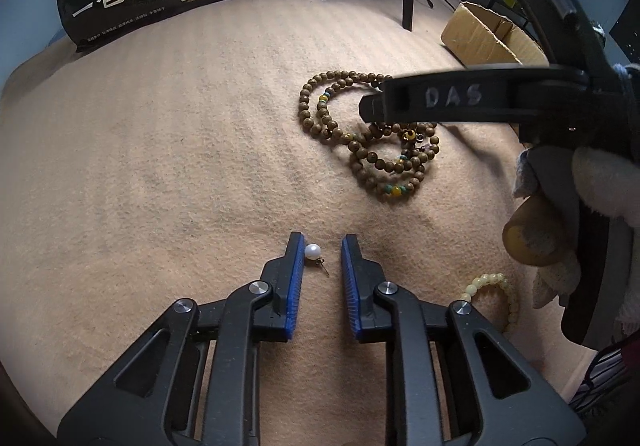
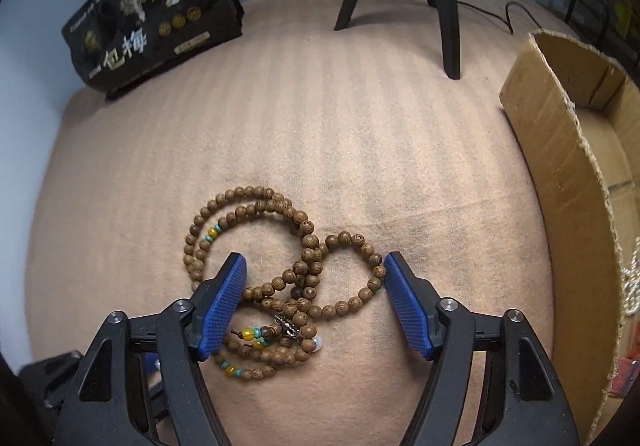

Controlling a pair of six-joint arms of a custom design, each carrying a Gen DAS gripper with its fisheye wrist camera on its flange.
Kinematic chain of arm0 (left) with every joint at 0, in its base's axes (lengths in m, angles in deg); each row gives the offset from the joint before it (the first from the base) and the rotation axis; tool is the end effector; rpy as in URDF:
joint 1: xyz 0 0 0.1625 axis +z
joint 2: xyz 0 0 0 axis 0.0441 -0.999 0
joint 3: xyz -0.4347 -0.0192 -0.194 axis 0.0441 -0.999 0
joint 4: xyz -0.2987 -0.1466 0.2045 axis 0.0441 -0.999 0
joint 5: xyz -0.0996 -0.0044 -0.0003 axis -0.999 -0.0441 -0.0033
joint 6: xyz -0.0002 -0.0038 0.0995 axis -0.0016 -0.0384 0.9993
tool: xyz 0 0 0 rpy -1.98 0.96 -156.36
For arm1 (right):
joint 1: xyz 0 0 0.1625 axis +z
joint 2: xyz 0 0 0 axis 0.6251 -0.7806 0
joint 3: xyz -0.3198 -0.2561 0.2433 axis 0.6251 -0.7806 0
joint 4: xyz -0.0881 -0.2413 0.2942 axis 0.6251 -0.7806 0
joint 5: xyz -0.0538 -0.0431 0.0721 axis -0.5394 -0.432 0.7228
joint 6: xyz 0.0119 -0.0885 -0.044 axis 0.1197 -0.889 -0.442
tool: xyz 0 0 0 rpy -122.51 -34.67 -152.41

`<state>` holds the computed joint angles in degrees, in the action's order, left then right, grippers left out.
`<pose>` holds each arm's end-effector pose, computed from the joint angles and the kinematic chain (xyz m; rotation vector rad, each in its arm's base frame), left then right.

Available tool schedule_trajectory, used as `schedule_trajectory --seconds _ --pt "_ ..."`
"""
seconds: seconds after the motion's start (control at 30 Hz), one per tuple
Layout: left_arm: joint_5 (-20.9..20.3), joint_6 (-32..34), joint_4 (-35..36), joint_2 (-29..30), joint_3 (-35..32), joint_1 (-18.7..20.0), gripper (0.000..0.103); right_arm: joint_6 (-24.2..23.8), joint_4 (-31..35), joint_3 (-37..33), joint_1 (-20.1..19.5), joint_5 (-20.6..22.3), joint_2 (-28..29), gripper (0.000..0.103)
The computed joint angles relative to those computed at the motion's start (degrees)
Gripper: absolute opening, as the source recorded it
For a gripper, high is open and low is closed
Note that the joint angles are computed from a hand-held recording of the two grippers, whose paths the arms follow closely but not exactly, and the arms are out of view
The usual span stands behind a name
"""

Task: Organize jewelry
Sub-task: 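Grasp the pearl earring with the left tool while the right tool grasps the wooden beads, then carry the pearl earring and wooden beads over the cardboard box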

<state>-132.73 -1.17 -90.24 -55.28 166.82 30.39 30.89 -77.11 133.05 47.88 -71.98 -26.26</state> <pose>-0.3531 -0.4714 -0.0509 -0.0826 2.3887 -0.6841 0.0603 -0.6047 0.2066 0.8746 -2.5300 0.1465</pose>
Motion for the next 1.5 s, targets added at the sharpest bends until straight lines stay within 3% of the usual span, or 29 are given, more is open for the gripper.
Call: schedule_trajectory --seconds 0.07,0.13,0.23,0.3,0.5,1.2,1.5 --pt "0.2 0.0 0.3 0.0 0.0 0.1 0.014 -2.2 -2.2 0.7 0.2 -0.8 0.2 0.055" --pt "0.1 -0.1 0.4 -0.1 0.2 0.1 0.011 -4.0 -3.7 1.2 0.2 -0.9 0.2 0.036" --pt "0.0 -0.5 0.3 -0.3 0.5 0.0 0.009 -6.0 -2.4 1.2 -0.1 0.0 -0.4 0.015" --pt "0.0 -0.6 0.5 -0.4 0.6 -0.2 0.008 -6.1 -0.2 0.8 -0.2 0.6 -0.9 0.012" --pt "-0.1 -1.8 0.3 -1.2 1.4 -0.7 0.008 -4.2 6.4 -0.6 -0.9 4.9 -3.4 0.011" --pt "4.7 -5.7 3.0 -4.0 1.0 -4.2 0.008 -10.3 6.4 0.9 -1.2 15.3 -12.5 0.01" --pt "6.7 -3.1 1.2 -3.0 -2.0 -4.9 0.008 -12.0 8.0 -0.5 -2.3 18.5 -16.0 0.01"
